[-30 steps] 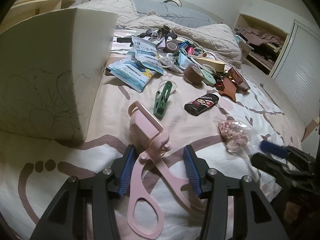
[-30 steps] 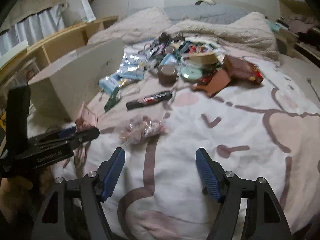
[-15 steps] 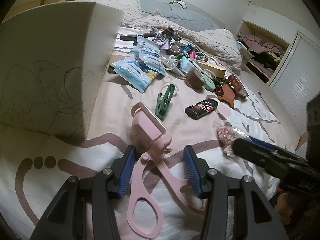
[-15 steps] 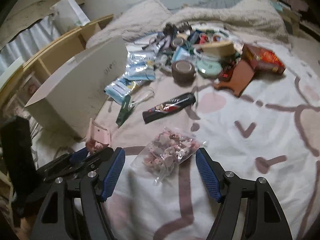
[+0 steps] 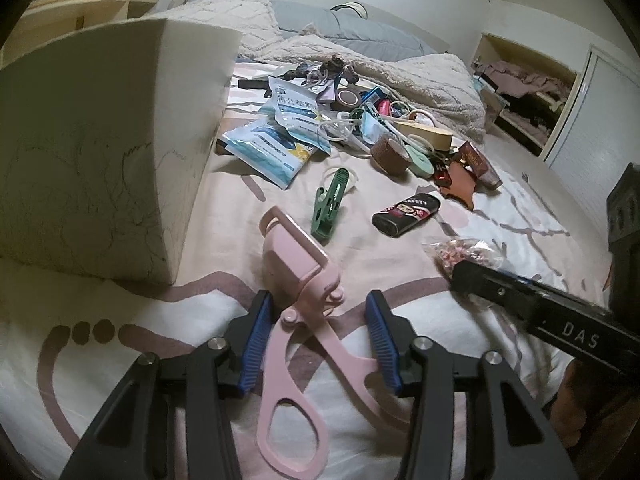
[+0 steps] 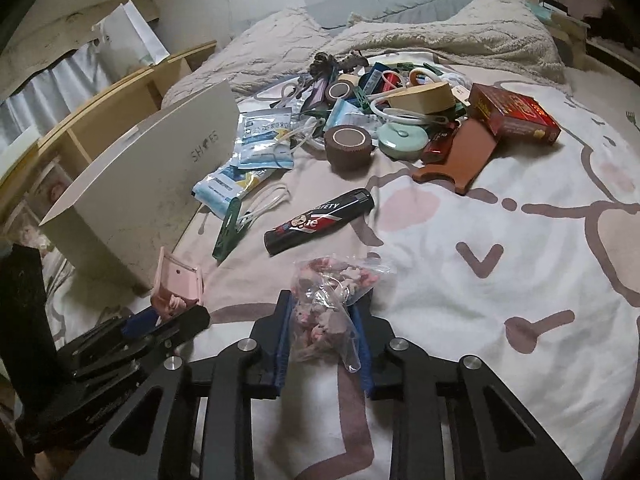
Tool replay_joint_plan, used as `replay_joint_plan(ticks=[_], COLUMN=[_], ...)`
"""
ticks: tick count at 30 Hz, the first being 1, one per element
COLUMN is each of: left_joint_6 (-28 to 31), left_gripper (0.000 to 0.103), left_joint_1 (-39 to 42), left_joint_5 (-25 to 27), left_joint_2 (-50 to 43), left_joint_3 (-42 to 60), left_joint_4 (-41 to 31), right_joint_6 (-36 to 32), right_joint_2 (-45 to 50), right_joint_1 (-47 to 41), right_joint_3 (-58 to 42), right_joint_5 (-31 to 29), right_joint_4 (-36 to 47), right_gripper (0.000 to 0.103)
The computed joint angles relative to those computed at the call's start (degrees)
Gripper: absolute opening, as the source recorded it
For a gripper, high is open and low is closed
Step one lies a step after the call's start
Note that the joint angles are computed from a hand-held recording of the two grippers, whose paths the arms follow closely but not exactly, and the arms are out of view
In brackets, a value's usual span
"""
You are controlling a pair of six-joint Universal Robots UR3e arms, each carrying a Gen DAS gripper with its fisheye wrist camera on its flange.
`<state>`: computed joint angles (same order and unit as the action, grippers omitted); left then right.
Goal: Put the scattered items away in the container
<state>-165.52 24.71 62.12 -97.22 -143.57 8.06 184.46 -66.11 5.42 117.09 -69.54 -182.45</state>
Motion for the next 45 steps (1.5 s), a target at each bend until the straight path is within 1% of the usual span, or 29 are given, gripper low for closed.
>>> replay_joint_plan(ticks=[3,8,10,17,24,27,31,34,45], left_joint_6=[0.5,0.2,0.3,0.7,1.5,1.7,1.6,1.2,-0.8], left_gripper=[0.034,0.034,0.032,0.031,0.03,0.03,0.03,0.03,0.03], left_joint_1=[0.4,-0.4,-0.1,1.1,1.0,0.1,0.1,0.0,2.1], left_joint_5=[0.0,0.6,0.3,-0.9,-4.1,-5.1,-7.6,-8.9,-13.2], left_joint_2=[-0.7,-1.0,-0.3,2.9,8.6,10.4,12.1,12.5,10.4], left_joint_3=[0.0,0.0,-0.2,-0.6,0.9,3.3,7.0,10.0,24.0], left_joint_4=[1.1,2.5,2.1,0.6,-4.1,-6.3,-9.7,-11.4,-15.9], right_joint_6=[-0.2,-0.5,-0.5,-0.4,-0.3,-0.4,-0.6,-0.2,1.9], right_joint_2=[0.0,-0.7,-1.1,-3.3,-7.0,-8.7,-10.4,-10.7,-8.9], right_joint_1=[0.2,-0.4,-0.7,-2.0,-4.0,-4.8,-5.3,-5.0,-2.5], right_joint_3=[0.1,1.4,2.0,3.0,3.5,3.2,2.1,0.4,-10.7], right_joint_5=[-0.2,0.7,1.0,2.2,4.1,5.2,6.0,5.8,6.3], right_joint_4=[-0.2,-0.8,-1.0,-0.6,-0.1,0.6,1.8,2.1,4.9], right_gripper=[0.027,0.027,0.027,0.027,0.027,0.027,0.027,0.026,0.027])
